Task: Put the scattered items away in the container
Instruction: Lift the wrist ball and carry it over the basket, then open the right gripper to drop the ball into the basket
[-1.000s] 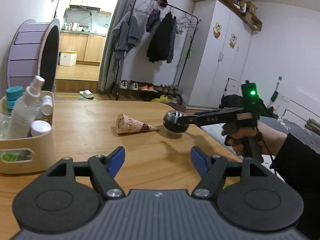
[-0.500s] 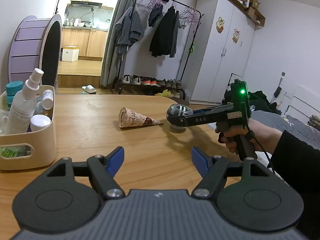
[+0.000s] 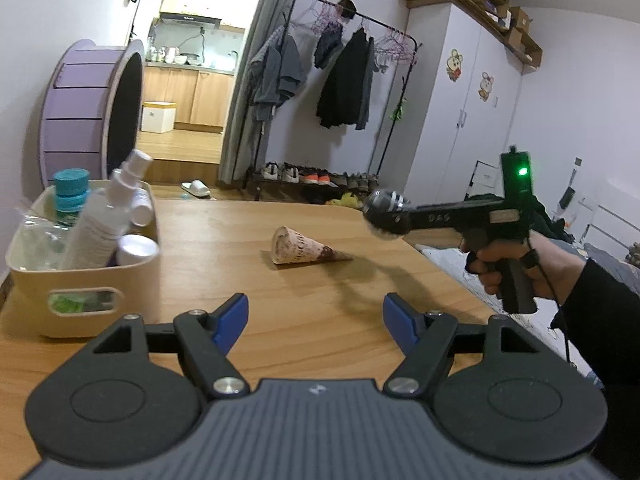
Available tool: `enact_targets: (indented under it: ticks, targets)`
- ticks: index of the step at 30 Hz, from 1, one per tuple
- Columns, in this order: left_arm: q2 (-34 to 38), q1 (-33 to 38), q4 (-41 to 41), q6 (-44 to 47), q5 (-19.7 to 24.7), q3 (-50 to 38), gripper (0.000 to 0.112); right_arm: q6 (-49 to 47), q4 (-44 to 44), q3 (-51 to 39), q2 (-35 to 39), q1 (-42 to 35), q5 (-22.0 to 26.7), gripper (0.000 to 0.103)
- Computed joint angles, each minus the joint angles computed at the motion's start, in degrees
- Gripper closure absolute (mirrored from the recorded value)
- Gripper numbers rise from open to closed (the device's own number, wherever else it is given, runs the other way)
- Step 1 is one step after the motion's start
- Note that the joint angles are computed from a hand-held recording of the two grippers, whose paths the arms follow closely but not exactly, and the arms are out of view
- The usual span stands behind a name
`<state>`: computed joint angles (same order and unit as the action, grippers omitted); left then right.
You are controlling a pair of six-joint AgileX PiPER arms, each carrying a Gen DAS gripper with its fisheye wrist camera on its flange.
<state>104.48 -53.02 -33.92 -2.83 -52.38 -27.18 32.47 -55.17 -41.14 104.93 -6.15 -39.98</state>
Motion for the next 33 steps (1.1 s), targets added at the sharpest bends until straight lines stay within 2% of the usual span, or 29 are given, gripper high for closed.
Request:
enact_targets:
  ticks: [6,11,19,22,27,33]
  targets:
    - [-3.07,-1.12,-3.08,-1.35,-4.45,5.30,0.039,4.76,-3.01,0.00,-6.17,5.79,1.39,0.033]
    - [-4.85,-1.50,-5.14,-2.72,-7.06,8.62,0.039,12.88,-7.54,-6.52,-5.33,14.74,3.95,0.033]
    - [-6.03,1.07,-4.55,-3.86,-8.57,11.04,0.039,27.98,-18.21,-24.88,5.95,26.55,6.29,0.033]
    - [-6.45,-0.49,-10.16,-1.41,-10.09,11.26,0.039,33.13,-23.20,-31.47,10.11,29.25,7.27,0.033]
    - [-6.80,-3.79,-21.82,2.13,-12.55,10.61,0.039,41.50,-30.64,-40.44,15.77,30.92,6.10,0.033]
    - [-8.55,-2.17,-22.91,0.02,-12.13,11.46,0.039,52.86,-40.96,-49.56,20.84,32.39,5.21,0.033]
